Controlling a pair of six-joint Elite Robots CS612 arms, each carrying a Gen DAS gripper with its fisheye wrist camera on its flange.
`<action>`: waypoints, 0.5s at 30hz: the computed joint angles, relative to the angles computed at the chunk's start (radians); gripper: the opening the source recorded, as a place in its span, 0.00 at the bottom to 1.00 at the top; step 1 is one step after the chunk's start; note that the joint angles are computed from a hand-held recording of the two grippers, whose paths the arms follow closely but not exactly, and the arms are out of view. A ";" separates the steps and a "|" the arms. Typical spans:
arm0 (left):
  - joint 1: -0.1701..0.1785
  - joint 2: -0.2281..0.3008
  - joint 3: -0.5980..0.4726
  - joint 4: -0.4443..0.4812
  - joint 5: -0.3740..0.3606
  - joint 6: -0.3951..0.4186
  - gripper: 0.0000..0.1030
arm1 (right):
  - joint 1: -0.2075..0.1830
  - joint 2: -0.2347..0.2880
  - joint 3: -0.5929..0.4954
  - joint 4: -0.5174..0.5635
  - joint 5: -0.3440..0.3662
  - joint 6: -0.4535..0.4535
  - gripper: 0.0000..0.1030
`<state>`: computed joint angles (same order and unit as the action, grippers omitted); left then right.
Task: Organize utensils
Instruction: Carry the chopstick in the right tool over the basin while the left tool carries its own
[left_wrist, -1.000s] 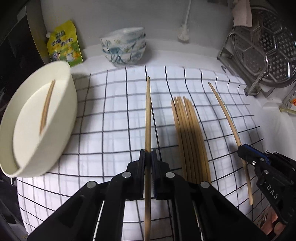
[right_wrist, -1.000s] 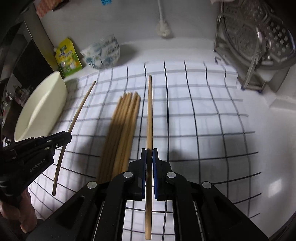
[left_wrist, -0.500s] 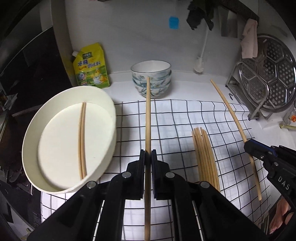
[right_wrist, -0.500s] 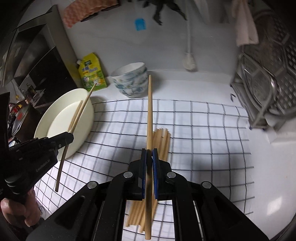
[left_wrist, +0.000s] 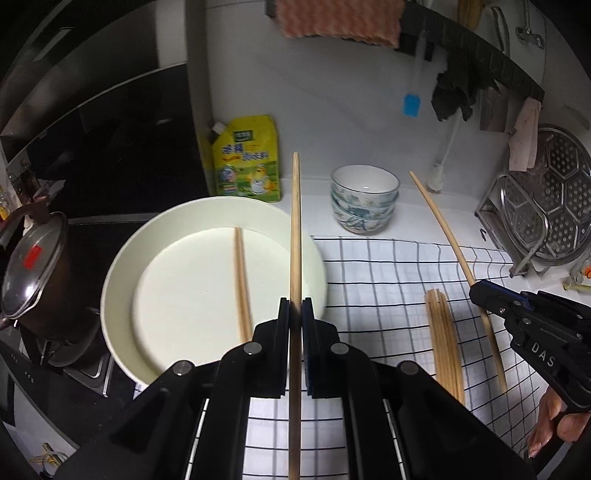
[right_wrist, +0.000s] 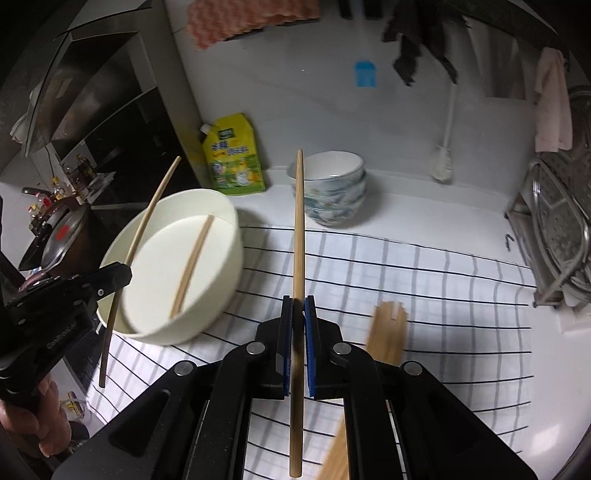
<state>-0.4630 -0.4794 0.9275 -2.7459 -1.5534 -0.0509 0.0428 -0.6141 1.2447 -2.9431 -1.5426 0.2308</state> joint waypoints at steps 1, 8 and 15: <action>0.005 -0.004 0.006 -0.004 0.002 0.002 0.07 | 0.003 0.004 -0.010 0.005 0.007 0.002 0.06; 0.041 -0.009 0.018 -0.017 0.016 -0.008 0.07 | 0.030 0.057 -0.121 0.074 0.050 -0.006 0.06; 0.083 0.025 -0.041 0.009 0.024 -0.025 0.07 | 0.063 0.141 -0.293 0.157 0.075 -0.024 0.06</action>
<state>-0.3801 -0.4544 0.8863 -2.7369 -1.5293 -0.0755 0.1058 -0.4729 0.9515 -2.7864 -1.4681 0.2071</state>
